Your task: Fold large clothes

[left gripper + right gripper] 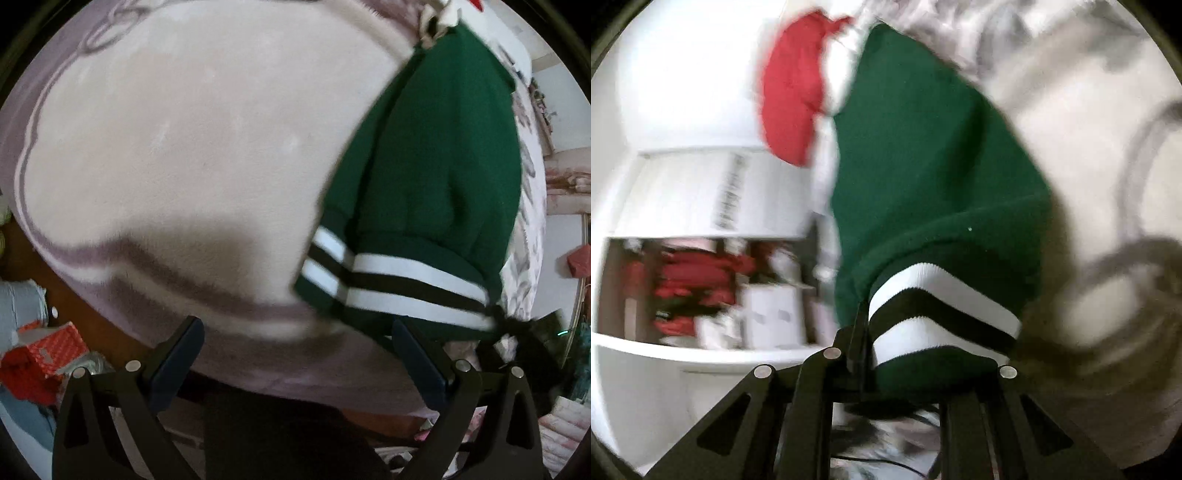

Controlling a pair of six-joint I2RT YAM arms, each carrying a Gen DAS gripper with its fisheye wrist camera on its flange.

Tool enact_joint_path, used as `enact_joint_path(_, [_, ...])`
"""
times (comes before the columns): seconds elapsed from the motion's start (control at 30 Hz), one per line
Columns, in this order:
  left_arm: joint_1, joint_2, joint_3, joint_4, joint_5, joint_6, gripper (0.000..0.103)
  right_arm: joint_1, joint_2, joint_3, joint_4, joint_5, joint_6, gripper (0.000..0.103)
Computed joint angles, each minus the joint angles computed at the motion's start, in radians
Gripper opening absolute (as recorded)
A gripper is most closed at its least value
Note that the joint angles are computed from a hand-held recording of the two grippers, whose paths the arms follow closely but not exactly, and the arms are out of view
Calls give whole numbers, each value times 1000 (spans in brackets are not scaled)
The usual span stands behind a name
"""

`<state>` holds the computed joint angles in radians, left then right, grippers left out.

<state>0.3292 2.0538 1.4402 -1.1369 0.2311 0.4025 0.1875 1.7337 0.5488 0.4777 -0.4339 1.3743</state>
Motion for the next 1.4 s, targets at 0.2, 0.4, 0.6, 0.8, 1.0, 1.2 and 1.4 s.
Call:
enact_joint_path(0.2, [38, 27, 49, -84, 41, 7, 103, 2, 21, -149, 224, -213, 238, 40])
enact_joint_path(0.4, [62, 153, 120, -234, 302, -35, 103, -120, -173, -322, 238, -287, 262, 55])
enact_joint_path(0.6, [-27, 97, -9, 39, 290, -225, 57, -171, -13, -260, 314, -240, 344, 65])
enact_joint_path(0.8, [-45, -59, -36, 64, 209, -212, 9, -71, -113, -116, -64, -84, 257, 17])
enact_joint_path(1.0, [27, -78, 81, -43, 200, -78, 9, 4, -311, 150, -605, -28, 136, 11])
enact_joint_path(1.2, [35, 114, 102, 66, 71, -77, 10, 57, -308, 182, -734, -46, 102, 10])
enact_joint_path(1.4, [80, 299, 384, -229, 141, -61, 15, -1, -129, 79, -551, -190, 7, 20])
